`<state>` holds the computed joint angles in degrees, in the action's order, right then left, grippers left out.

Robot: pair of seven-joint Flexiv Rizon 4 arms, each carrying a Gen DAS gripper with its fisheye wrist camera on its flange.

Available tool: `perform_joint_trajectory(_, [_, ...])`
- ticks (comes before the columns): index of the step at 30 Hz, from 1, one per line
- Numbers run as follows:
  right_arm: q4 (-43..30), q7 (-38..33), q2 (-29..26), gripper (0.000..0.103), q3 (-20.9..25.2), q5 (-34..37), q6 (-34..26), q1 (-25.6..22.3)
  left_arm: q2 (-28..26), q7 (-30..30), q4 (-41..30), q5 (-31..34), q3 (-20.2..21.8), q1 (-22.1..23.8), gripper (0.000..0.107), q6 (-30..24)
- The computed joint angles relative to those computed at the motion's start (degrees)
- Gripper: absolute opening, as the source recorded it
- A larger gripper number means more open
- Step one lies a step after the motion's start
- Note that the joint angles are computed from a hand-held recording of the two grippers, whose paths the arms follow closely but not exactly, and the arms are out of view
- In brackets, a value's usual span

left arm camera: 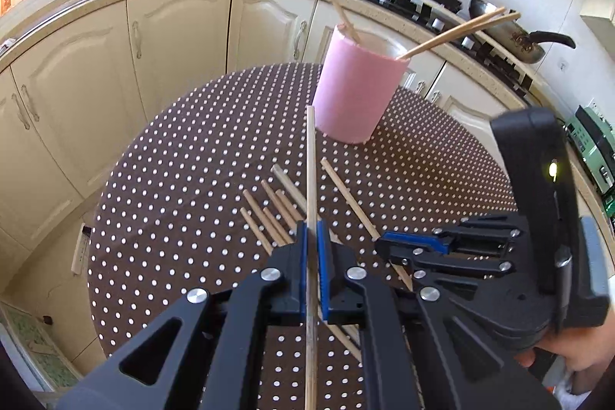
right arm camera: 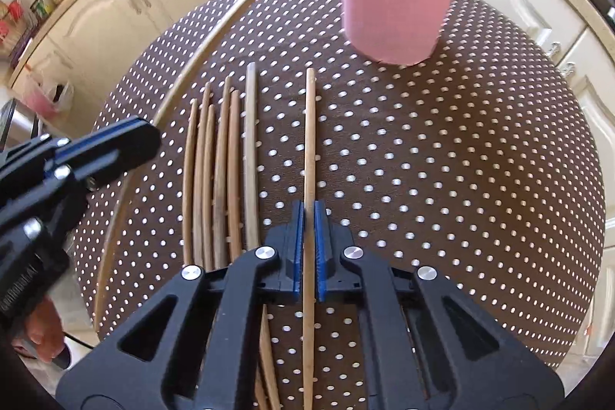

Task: Organize utensils
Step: 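Raise both held chopsticks upright and carry them over the pink cup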

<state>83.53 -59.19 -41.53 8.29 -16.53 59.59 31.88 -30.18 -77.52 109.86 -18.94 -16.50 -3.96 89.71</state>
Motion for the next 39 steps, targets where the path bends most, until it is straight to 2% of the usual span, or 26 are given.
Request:
perform_joint_trajectory(2, [4.13, 1.32, 1.75, 0.006, -0.94, -0.21, 6.07, -0.07, 0.24, 0.97, 0.82, -0.46, -3.11, 2.40, 0.006, 1.75])
perform_joint_trajectory(7, [14.85, 8.86, 6.76, 0.006, -8.25, -3.97, 25.22, 3.08, 0.06, 1.11, 3.35, 1.89, -13.76, 10.90, 0.005, 9.90])
perform_joint_trajectory(10, [19.98, 13.50, 8.87, 0.006, -18.78, -4.60, 38.34, 9.94, -1.42, -0.94, 3.56, 6.13, -20.47, 16.23, 0.006, 15.79])
perform_joint_trajectory(12, [21.84, 13.15, 9.51, 0.006, -26.43, -1.37, 44.26, 15.76, -2.57, -2.66, 2.89, 9.06, -23.31, 18.34, 0.006, 18.92])
perform_joint_trajectory(17, [21.72, 7.93, 7.42, 0.006, -40.77, 11.66, 56.18, 27.07, -5.43, -6.66, -2.05, 14.95, -24.92, 18.59, 0.006, 25.51])
perform_joint_trajectory(20, [20.84, 5.08, 5.62, 0.006, -45.27, 20.25, 62.51, 30.16, -7.12, -8.36, -6.44, 17.16, -23.70, 16.98, 0.005, 28.26])
perform_joint_trajectory(24, [18.32, 1.66, 2.40, 0.006, -49.57, 31.31, 68.16, 31.39, -10.27, -10.81, -13.34, 19.05, -21.95, 14.67, 0.005, 30.53])
perform_joint_trajectory(27, [15.56, 0.76, 0.87, 0.006, -49.32, 34.94, 69.50, 27.89, -13.46, -12.31, -19.24, 20.62, -21.04, 13.05, 0.005, 30.47])
perform_joint_trajectory(30, [9.81, 2.46, -1.56, 0.006, -45.31, 34.19, 68.68, 21.15, -17.35, -13.55, -25.76, 23.15, -21.00, 11.63, 0.005, 29.75])
perform_joint_trajectory(31, [7.13, 3.19, -2.81, 0.006, -43.42, 32.59, 68.13, 18.32, -18.81, -13.67, -28.60, 23.75, -20.83, 10.76, 0.005, 28.87])
perform_joint_trajectory(39, [-11.27, 4.52, -12.51, 0.006, -32.95, 26.03, 65.64, 6.24, -29.02, -16.28, -46.44, 30.09, -21.83, 6.50, 0.005, 23.59])
